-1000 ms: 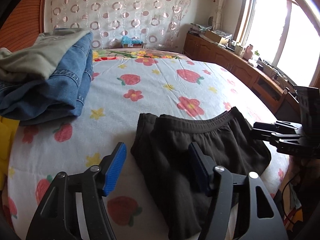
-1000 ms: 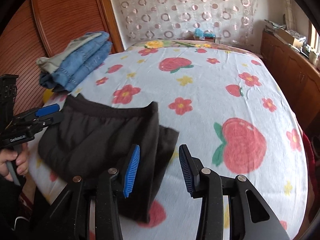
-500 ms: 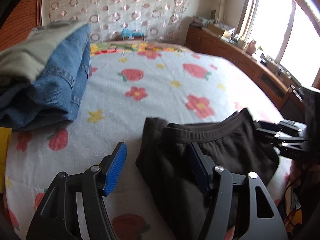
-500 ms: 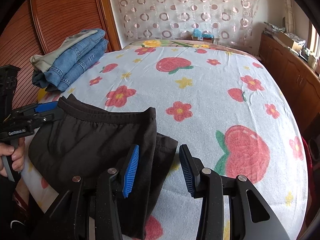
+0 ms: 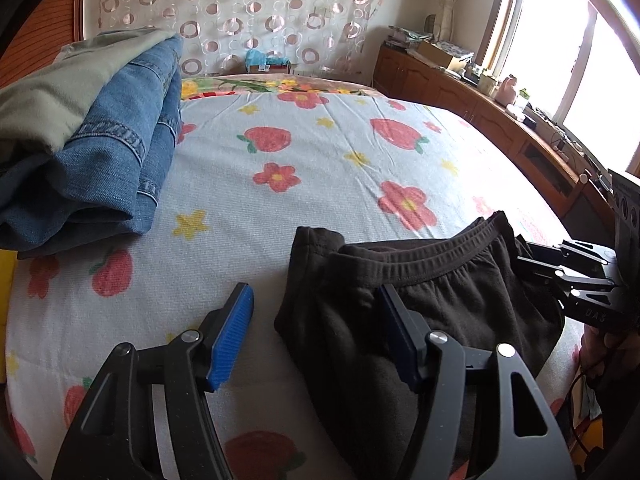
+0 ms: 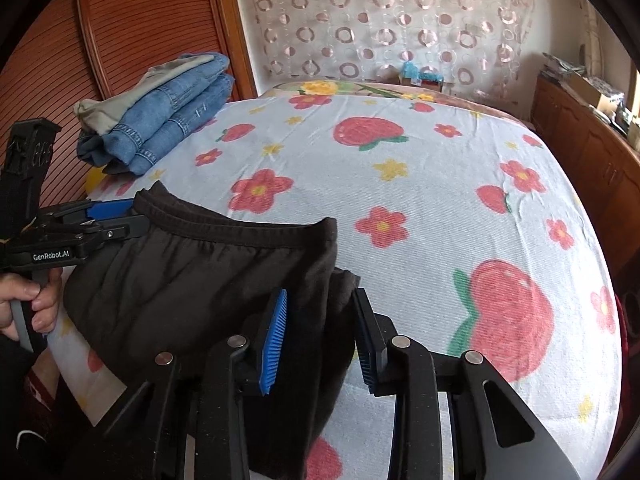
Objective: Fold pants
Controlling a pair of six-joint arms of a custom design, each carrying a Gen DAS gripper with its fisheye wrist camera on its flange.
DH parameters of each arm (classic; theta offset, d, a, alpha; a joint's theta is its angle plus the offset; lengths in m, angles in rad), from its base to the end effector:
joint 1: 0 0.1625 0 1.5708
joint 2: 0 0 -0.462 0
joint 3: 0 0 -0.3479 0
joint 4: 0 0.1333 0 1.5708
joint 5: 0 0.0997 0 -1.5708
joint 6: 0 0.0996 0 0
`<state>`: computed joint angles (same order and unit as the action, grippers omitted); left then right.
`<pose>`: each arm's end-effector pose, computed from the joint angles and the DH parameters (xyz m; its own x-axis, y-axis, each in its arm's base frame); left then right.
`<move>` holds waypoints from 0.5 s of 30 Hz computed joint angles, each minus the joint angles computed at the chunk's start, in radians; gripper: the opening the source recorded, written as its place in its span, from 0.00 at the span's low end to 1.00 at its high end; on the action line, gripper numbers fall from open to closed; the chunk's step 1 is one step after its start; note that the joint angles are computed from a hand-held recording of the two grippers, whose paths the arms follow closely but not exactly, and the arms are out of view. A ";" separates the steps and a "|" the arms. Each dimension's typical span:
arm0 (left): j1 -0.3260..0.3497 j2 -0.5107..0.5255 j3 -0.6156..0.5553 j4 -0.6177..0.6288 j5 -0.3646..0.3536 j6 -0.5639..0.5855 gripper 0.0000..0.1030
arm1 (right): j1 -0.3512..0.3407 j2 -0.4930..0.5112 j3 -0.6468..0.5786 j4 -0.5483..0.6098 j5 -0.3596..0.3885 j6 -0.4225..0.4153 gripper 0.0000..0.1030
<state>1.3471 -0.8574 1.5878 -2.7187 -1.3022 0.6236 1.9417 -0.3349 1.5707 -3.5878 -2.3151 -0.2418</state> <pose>0.0023 -0.7098 0.2324 -0.6641 0.6090 -0.4337 0.7275 0.6599 -0.1875 0.3053 -0.6035 0.0040 -0.7718 0.0143 0.6357 -0.4554 0.6851 -0.5685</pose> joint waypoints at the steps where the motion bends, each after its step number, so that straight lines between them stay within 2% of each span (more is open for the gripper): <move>1: 0.000 0.000 0.000 -0.001 0.001 0.001 0.63 | -0.001 0.002 -0.001 -0.002 0.002 -0.002 0.31; 5: -0.001 0.001 -0.002 0.000 0.004 0.009 0.60 | -0.005 0.003 0.003 -0.015 0.013 -0.002 0.31; 6: -0.002 0.000 -0.001 0.000 0.005 0.010 0.53 | -0.006 0.003 0.004 -0.017 0.016 -0.002 0.31; 13: 0.005 -0.004 -0.010 0.041 -0.041 -0.002 0.33 | -0.010 -0.003 0.016 -0.024 0.030 0.010 0.30; 15: 0.009 -0.008 -0.009 0.044 -0.064 0.000 0.22 | -0.009 -0.004 0.016 -0.024 0.028 0.010 0.30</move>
